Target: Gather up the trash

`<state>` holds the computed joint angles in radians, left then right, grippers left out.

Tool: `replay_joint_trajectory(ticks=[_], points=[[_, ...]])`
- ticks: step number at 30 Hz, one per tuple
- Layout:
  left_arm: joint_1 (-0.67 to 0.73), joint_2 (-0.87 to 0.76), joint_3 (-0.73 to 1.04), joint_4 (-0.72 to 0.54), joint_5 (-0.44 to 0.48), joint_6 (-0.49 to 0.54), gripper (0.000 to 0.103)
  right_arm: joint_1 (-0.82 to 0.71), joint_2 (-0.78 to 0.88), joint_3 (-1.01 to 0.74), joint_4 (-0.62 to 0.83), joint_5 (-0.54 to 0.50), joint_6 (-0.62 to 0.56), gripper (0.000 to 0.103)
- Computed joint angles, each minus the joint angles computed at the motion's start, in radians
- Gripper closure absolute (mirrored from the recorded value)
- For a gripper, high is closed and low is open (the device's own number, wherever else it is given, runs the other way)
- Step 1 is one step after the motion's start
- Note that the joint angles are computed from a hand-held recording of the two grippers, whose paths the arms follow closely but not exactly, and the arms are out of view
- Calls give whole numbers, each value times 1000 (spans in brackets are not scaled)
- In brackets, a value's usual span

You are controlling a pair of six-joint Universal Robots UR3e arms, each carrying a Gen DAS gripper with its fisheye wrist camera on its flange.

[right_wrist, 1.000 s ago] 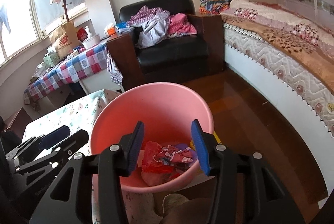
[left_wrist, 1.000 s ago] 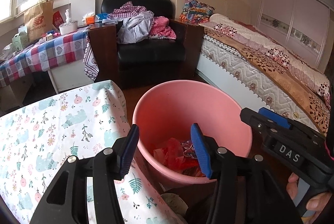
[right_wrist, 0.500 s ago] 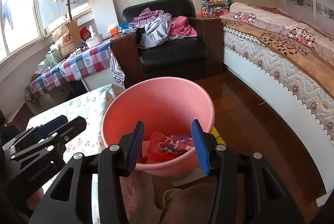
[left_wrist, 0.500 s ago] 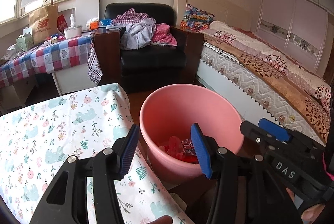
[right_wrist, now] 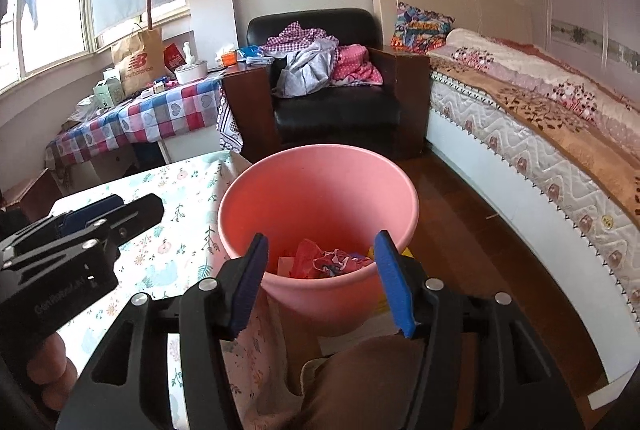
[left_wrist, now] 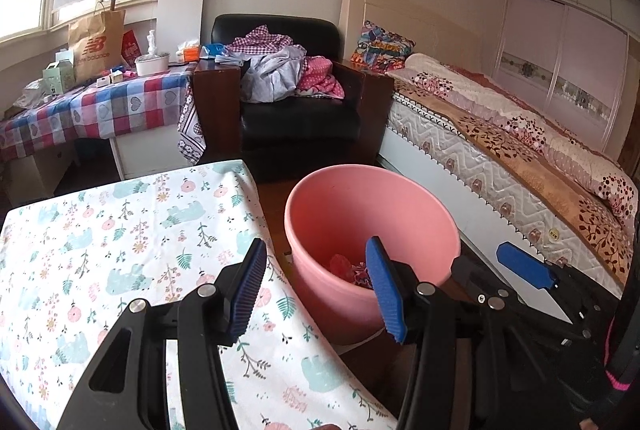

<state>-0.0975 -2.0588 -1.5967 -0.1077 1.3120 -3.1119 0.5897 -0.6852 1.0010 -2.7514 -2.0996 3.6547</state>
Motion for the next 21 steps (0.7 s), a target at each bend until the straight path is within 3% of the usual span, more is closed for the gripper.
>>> replay_joint_trajectory(ticks=[21], points=[[25,116,-185,79,-29,3,52,73,-27,45,2,-109,15,47]])
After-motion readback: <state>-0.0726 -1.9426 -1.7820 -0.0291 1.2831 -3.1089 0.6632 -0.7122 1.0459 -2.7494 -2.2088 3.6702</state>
